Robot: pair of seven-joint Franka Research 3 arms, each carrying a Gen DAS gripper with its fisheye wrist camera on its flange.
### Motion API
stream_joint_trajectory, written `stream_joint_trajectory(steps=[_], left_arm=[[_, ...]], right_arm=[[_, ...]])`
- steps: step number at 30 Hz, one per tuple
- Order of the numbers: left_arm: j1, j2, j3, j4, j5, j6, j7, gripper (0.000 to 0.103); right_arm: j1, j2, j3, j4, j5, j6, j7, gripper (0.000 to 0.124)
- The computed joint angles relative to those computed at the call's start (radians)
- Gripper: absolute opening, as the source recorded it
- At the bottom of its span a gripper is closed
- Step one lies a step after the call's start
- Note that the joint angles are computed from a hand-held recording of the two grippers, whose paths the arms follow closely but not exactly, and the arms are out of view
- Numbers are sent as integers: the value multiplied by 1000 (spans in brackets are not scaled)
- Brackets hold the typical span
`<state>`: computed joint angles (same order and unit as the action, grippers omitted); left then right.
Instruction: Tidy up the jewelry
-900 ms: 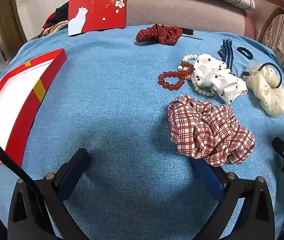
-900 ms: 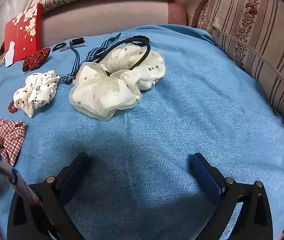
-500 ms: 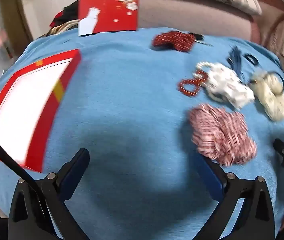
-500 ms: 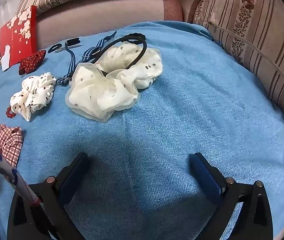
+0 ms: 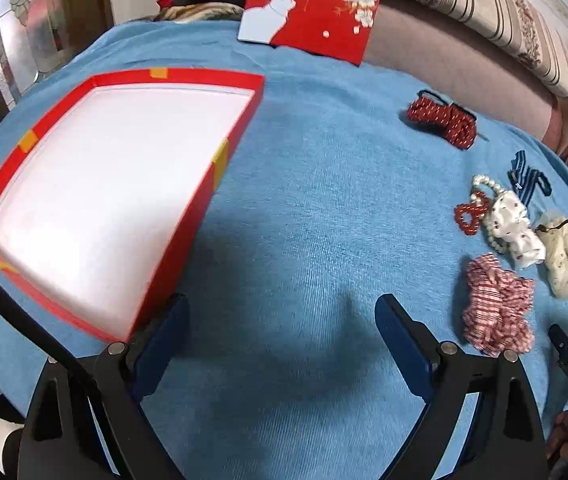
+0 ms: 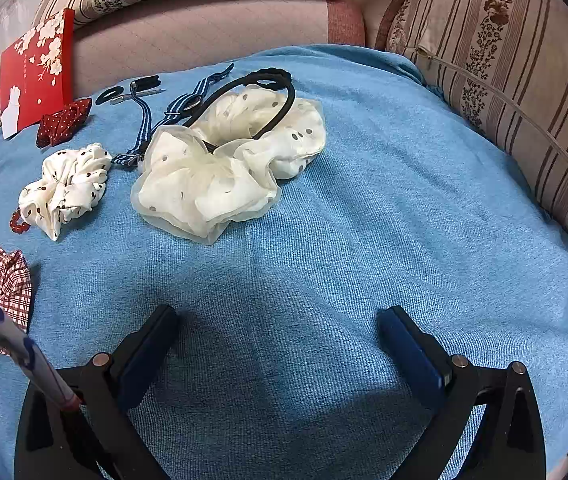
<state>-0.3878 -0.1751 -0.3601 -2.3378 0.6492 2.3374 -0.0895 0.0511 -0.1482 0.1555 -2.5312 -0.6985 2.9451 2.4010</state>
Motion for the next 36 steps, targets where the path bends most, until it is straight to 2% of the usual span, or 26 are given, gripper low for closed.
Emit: stream_joint_trajectory(steps=[2, 6, 10, 14, 16, 20, 24, 36], left_arm=[[-16, -7, -28, 31, 16, -92, -6, 94], [-57, 22, -56, 103, 22, -205, 5, 94], [-96, 34, -62, 131, 14, -220, -4, 94], [-132, 47, -75, 148, 16, -213, 3, 94], [-150, 62, -87, 169, 42, -234, 0, 94], [-174, 77, -84, 190, 47, -224, 19, 94], [-192, 93, -83, 214, 51, -232, 33, 94], [-206, 94, -76, 218, 43, -210, 54, 94]], right_arm=[[5, -2, -4, -2, 16, 0, -13, 103], [0, -9, 7, 2, 0, -18, -2, 103], [-26, -69, 39, -21, -96, -34, 83, 92], [-145, -192, 149, -71, -329, 10, 305, 91], [-163, -256, 168, -111, -369, 32, 353, 91], [-128, -313, 132, -175, -239, 49, 260, 91], [-119, -310, 132, -188, -147, 54, 185, 91], [-317, -341, 364, -192, -94, 92, 164, 91]])
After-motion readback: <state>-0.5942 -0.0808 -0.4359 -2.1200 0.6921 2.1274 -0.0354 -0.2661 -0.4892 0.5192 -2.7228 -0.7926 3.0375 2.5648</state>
